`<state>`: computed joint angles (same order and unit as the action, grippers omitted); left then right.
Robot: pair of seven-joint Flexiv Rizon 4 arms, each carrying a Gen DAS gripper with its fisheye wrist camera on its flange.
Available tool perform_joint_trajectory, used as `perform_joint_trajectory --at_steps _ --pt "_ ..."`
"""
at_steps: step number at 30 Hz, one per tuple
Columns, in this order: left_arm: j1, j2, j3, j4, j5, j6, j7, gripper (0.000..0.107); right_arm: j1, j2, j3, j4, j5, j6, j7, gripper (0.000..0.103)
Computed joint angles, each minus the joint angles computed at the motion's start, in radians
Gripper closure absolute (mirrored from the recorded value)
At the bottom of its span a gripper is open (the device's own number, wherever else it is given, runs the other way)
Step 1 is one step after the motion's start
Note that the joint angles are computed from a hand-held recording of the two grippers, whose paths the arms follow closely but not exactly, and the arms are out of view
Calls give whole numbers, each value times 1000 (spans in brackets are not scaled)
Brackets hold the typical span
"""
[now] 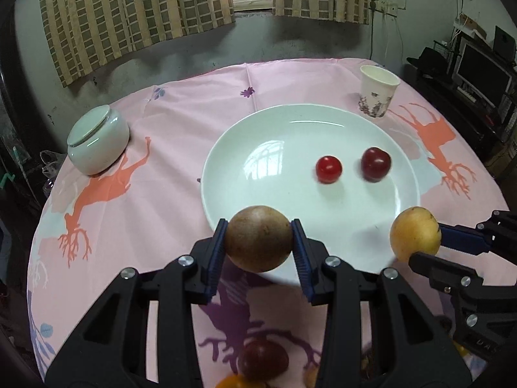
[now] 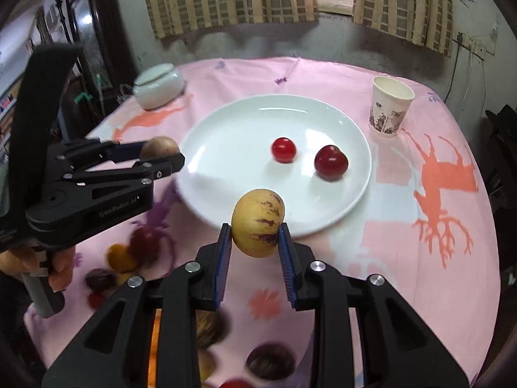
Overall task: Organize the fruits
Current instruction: 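Carry the brown fruit and pepino onto the white plate and release both, then grasp the yellow-green citrus with the right tool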
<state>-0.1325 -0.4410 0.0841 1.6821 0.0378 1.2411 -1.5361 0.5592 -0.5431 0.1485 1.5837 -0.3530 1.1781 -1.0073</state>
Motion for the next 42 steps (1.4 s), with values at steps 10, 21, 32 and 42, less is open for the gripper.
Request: perform_joint_trajectory --at_steps 10,21,32,42 --pt "-49 -64 82 -98 73 75 -180 7 36 -123 -120 -145 -67 22 107 70" --pt "43 190 0 248 -4 106 -49 6 21 146 -105 248 -135 170 275 35" --pt "91 426 -24 669 -141 267 70 6 123 321 -268 593 -554 430 780 34" --pt "126 487 -32 775 -38 322 24 6 143 365 -311 699 -845 473 1040 33"
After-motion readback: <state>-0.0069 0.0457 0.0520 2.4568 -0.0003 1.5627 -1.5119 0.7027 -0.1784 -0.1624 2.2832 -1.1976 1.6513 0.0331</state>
